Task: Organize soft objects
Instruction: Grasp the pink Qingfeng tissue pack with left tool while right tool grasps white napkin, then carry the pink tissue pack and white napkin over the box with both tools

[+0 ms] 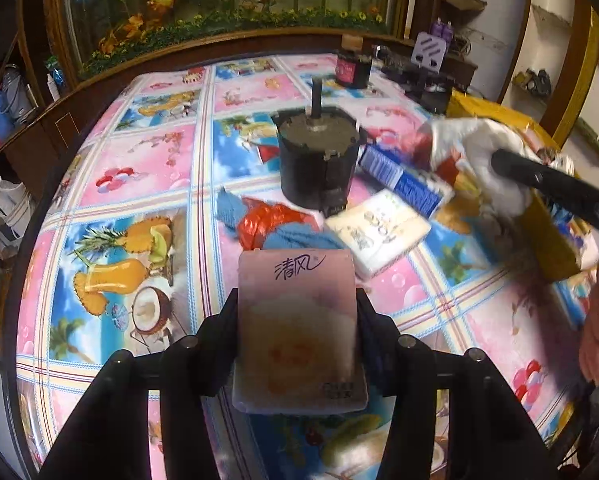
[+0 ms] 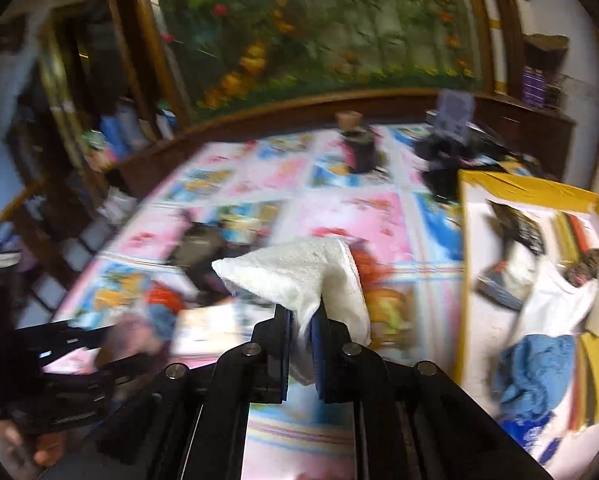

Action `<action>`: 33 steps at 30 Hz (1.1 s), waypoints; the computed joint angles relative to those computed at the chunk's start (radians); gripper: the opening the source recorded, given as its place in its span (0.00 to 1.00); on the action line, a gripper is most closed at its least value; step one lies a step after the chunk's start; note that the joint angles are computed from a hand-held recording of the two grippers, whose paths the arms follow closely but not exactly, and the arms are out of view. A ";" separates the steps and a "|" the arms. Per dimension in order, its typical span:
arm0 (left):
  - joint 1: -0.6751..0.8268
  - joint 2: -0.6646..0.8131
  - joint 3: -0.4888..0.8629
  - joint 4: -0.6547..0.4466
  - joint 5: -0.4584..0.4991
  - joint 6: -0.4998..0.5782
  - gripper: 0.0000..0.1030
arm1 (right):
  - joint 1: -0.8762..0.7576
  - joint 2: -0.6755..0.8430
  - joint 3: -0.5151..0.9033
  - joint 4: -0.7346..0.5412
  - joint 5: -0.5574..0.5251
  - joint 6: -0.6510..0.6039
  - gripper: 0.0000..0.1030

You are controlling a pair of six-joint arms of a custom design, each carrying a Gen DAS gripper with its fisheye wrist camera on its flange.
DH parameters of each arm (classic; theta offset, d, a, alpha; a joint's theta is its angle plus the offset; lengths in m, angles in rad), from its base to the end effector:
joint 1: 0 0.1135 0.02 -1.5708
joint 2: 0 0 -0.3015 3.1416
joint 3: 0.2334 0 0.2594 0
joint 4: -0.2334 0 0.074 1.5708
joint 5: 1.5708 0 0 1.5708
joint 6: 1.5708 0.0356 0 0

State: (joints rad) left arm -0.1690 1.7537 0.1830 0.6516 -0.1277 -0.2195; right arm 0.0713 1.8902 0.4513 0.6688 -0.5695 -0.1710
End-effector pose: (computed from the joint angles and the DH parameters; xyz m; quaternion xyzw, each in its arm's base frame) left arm 0.1991 -0.0294 0.0707 -0.0443 0.9446 -0.0024 0.3251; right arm 0.2799 0.0392 0.0851 -0.2155 0.8641 0.2397 0.3865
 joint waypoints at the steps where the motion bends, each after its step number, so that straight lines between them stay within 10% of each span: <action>1: 0.001 -0.008 -0.007 0.013 0.000 -0.003 0.50 | 0.006 -0.010 -0.015 0.001 -0.028 -0.014 0.10; 33: -0.270 0.001 0.079 0.013 -0.203 -0.196 0.50 | -0.080 -0.034 -0.065 0.090 -0.150 0.057 0.10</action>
State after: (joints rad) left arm -0.4386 1.7544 0.2618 0.6648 -0.3307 -0.4155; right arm -0.0082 1.8562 0.3860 0.7589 -0.7194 -0.1137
